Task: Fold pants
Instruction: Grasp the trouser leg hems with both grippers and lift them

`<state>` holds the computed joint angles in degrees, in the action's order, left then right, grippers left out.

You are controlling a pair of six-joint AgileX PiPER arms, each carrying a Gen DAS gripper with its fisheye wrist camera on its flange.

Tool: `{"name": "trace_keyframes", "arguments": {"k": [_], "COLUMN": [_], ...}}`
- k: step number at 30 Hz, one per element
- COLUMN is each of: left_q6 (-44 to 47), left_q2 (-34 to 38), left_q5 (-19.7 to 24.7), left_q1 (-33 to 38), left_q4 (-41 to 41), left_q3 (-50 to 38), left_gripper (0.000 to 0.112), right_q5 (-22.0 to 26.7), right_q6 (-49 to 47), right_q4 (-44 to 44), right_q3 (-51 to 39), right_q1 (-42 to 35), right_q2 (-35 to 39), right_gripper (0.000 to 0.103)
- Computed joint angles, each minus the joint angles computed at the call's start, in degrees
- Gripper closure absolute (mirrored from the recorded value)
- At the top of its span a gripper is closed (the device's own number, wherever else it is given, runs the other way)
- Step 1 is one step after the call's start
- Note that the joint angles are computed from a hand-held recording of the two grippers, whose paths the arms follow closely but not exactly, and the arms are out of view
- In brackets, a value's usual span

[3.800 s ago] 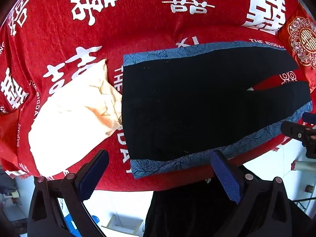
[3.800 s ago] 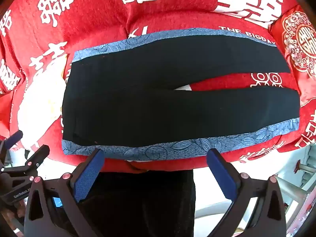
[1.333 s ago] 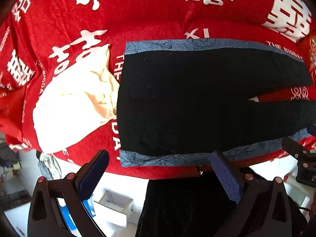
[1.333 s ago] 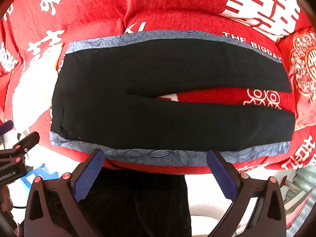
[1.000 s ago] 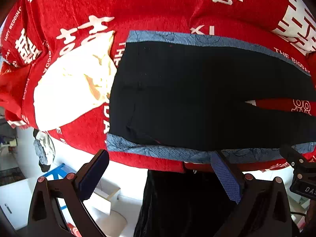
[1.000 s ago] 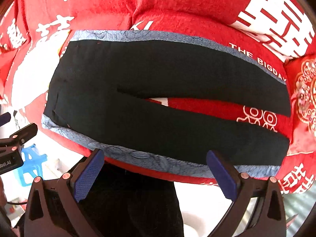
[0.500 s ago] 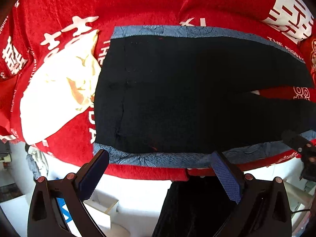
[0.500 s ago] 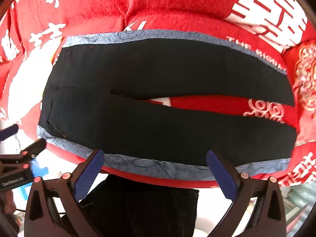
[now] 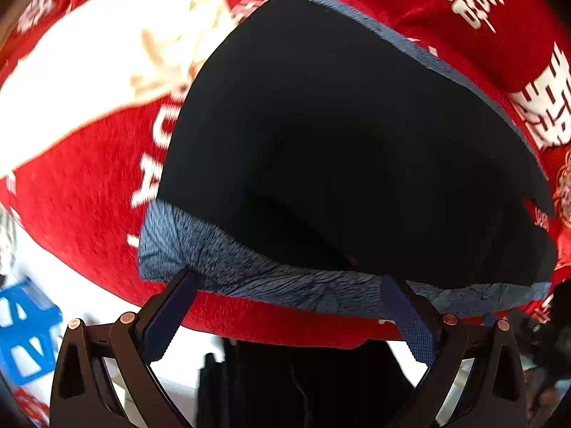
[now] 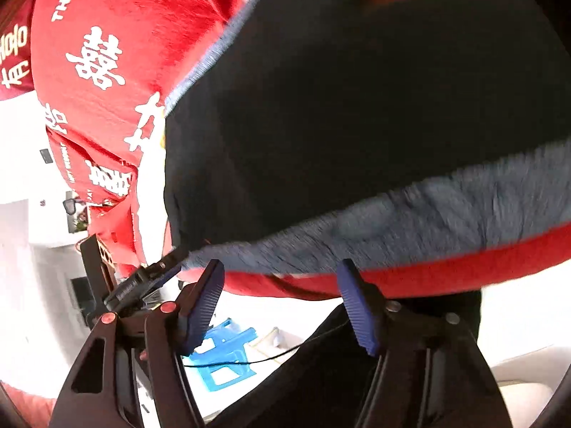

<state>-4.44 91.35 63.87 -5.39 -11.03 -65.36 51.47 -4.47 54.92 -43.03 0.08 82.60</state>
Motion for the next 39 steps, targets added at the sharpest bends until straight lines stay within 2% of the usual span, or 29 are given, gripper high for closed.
{"name": "trace_keyframes", "arguments": {"k": [4,7,9,13,15,18,22,23,24,25,26,27,28,29,31,36,39], "left_q6": [2.34,3.36,3.70,3.62,4.05,4.75,6.09,5.59,3.88,3.02,2.07,2.32,3.18,4.31,5.72,4.15,2.52], "left_q2": [0.24,0.95,1.38,2.40,3.23,3.12,3.92,4.46,4.41,4.39,4.33,4.69,4.98,5.26,5.49,4.14,5.00], "left_q5": [-3.64,-5.15,-6.00,-7.55,-7.84,-8.04,-7.73,-7.64,-7.38,-7.26,-7.28,-6.77,-5.71,-4.72,-2.50,1.59,3.98], "left_q1": [2.67,3.89,4.17,4.54,5.48,6.67,7.47,7.20,6.55,6.55,6.77,7.32,8.56,9.66,11.51,8.62,8.34], "left_q4": [-3.12,-5.35,-6.02,-7.55,-7.89,-9.29,-12.89,-13.03,-11.93,-11.48,-10.84,-11.39,-12.36,-13.35,-15.63,-12.64,-12.60], "left_q3": [3.59,4.72,5.38,6.05,5.47,5.63,4.28,3.48,2.95,2.72,2.47,1.84,1.23,0.90,-0.59,-7.43,-12.76], "left_gripper": [0.009,0.009,0.009,0.009,0.009,0.009,0.011,0.015,0.022,0.033,0.040,0.057,0.084,0.089,0.089,0.089,0.089], "right_q5": [-2.90,-4.48,-3.74,-4.47,-4.60,-1.16,2.92,2.73,3.36,3.87,3.86,3.23,3.06,3.99,3.34,4.13,6.23], "right_q6": [-9.78,-12.56,-16.76,-18.54,-22.04,-32.62,-42.79,-43.55,-43.07,-42.05,-40.26,-37.13,-35.59,-34.83,-31.28,-21.81,-18.21], "right_q4": [8.61,11.05,15.53,15.82,19.16,27.85,40.14,43.48,44.52,44.64,44.01,41.98,40.76,39.80,36.44,28.85,25.02], "right_q3": [7.85,10.03,11.98,13.39,15.33,19.21,20.61,20.82,21.25,21.81,22.42,22.09,22.03,22.33,20.89,12.80,5.62], "right_q1": [-2.81,-5.10,-6.96,-7.50,-8.83,-13.99,-14.09,-12.10,-12.06,-12.57,-13.24,-13.60,-14.04,-15.02,-14.68,-14.78,-16.01], "right_q2": [-0.16,0.35,0.71,-1.70,-1.86,-0.99,4.66,5.97,6.21,6.23,5.78,4.66,4.19,3.25,0.49,-3.87,-2.46], "right_gripper": [0.034,0.034,0.034,0.034,0.034,0.034,0.037,0.043,0.055,0.063,0.082,0.091,0.095,0.095,0.095,0.095,0.095]}}
